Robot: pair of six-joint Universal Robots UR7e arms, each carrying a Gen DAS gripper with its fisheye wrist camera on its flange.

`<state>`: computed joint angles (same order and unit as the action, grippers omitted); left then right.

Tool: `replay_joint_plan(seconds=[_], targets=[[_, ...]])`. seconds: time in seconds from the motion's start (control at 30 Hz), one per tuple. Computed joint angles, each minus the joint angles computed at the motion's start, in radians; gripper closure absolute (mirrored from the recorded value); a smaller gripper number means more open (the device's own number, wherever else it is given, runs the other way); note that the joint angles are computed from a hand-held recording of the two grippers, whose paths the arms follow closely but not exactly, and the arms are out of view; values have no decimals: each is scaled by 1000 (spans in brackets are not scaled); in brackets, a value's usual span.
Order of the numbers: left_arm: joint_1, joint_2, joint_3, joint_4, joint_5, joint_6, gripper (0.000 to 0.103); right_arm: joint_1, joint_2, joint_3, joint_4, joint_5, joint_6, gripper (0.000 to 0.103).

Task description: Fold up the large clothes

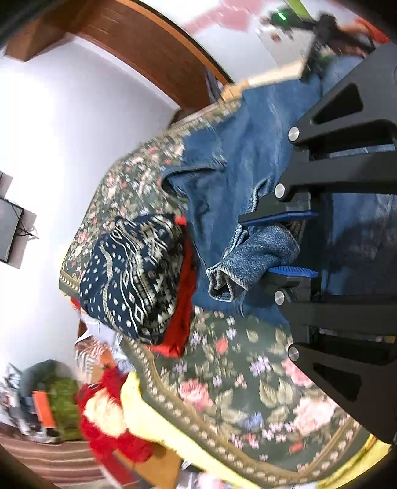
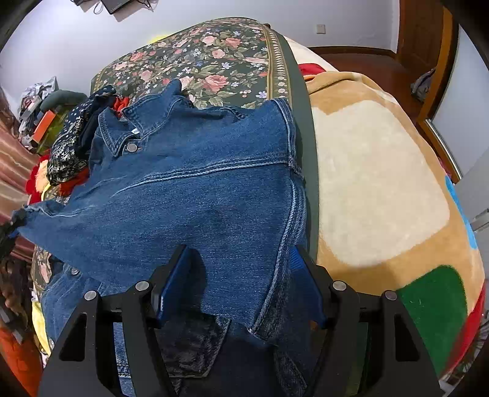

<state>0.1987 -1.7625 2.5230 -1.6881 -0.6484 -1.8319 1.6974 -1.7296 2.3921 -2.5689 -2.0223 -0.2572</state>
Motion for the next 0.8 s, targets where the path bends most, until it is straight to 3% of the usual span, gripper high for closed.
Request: replay_joint_plan(seconds=[0.07,0.17,0.27,0.47,0.53,0.67,0.8], targets=[[0,3,17,21,-45,-26,79,4,-2,0,2,-1,-1,39],[41,-28,90,-92,-149,-10,77,6,-7,-3,14,4,-3,39],[38,-66,151,-170,-194,-21,71,5,-12,-4,20,9,-5,40],[13,-90,119,-55,-242,-14,55,8,-7,-14,28,9,-3,40],[10,-100,106,-33,-244,-14,51,12,0,-23,31,10,-2,40],[1,-124,45,129,-222,-77,46,18,8,-43,17,24,-18,39],[56,-139,9,165,-161,-27,45,12,35,-77,-13,37,-36,40]])
